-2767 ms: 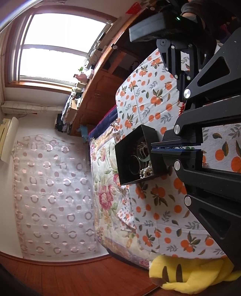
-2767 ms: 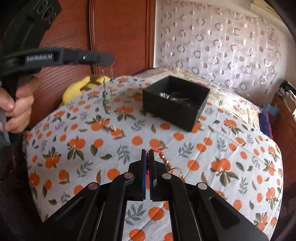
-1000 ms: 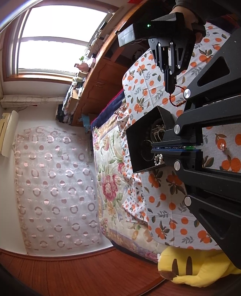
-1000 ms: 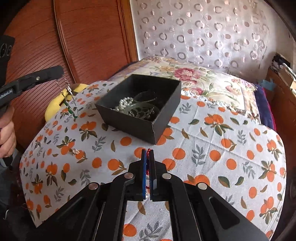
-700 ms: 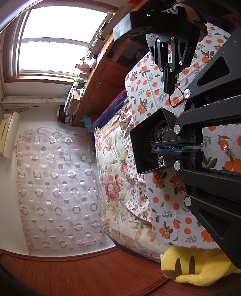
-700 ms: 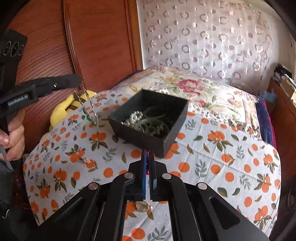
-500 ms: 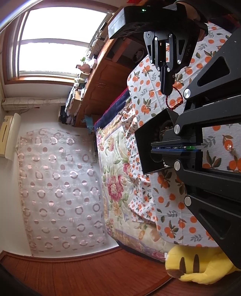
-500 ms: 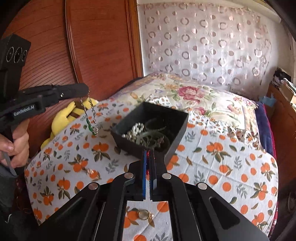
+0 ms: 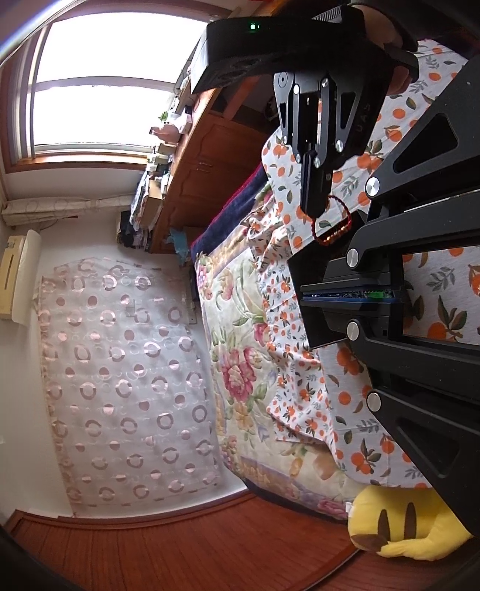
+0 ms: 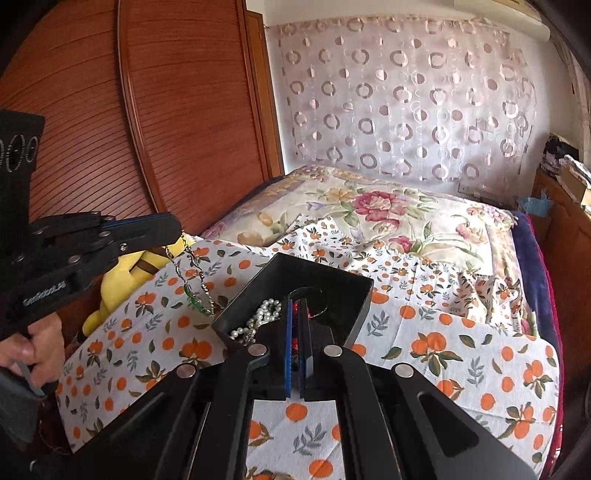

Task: Organize jewelry
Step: 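Carry the pendant and red cord into the black box and open both tools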

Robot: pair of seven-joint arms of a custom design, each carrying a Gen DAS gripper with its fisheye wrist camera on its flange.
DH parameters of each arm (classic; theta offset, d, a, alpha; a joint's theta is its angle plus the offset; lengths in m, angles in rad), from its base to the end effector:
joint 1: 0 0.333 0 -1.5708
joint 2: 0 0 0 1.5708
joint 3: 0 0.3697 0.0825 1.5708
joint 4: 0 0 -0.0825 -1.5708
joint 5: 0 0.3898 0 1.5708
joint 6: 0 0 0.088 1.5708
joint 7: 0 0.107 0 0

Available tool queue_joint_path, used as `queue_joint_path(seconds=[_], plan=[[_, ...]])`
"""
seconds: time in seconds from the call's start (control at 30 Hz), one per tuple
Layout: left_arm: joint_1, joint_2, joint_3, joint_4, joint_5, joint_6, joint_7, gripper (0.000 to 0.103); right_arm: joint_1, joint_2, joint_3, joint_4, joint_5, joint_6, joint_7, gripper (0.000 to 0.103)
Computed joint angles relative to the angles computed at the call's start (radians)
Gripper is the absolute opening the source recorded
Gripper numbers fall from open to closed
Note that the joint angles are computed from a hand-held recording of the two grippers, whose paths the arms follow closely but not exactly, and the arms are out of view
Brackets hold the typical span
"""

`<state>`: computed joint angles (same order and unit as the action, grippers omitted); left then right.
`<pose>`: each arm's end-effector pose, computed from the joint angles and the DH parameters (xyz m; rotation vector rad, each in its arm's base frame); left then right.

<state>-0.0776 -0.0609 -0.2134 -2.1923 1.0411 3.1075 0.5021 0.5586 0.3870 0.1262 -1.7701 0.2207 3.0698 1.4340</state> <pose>0.5052 -0.2299 0.5456 -1.4328 1.8520 -0.9973 0.5803 0.4323 0.5008 -1.9764 1.0724 -0.3732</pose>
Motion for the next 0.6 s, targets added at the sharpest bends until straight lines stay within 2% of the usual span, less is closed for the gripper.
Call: queue_joint_path(seconds=[0.1, 0.2, 0.23, 0.33, 0.6], plan=[[-0.005, 0.016, 0.003, 0.010, -0.012, -0.007, 0.012, 0.001, -0.016, 0.025, 0.016, 0.027, 0.014, -0.021, -0.008, 0.005], [-0.014, 0.034, 0.012, 0.018, -0.028, -0.010, 0.021, 0.001, 0.003, 0.039, -0.013, 0.043, 0.007, -0.052, 0.020, 0.008], [-0.017, 0.042, 0.017, 0.019, -0.051, -0.005, 0.038, 0.001, -0.008, 0.040, -0.001, 0.043, 0.013, -0.056, 0.015, 0.015], [-0.028, 0.061, 0.027, 0.029, -0.056, -0.002, 0.034, 0.001, 0.006, 0.032, -0.023, 0.028, -0.002, -0.051, 0.031, 0.026], [-0.069, 0.116, 0.054, 0.074, -0.119, -0.019, 0.096, 0.001, 0.029, -0.027, -0.071, -0.071, -0.057, -0.014, 0.073, 0.026]])
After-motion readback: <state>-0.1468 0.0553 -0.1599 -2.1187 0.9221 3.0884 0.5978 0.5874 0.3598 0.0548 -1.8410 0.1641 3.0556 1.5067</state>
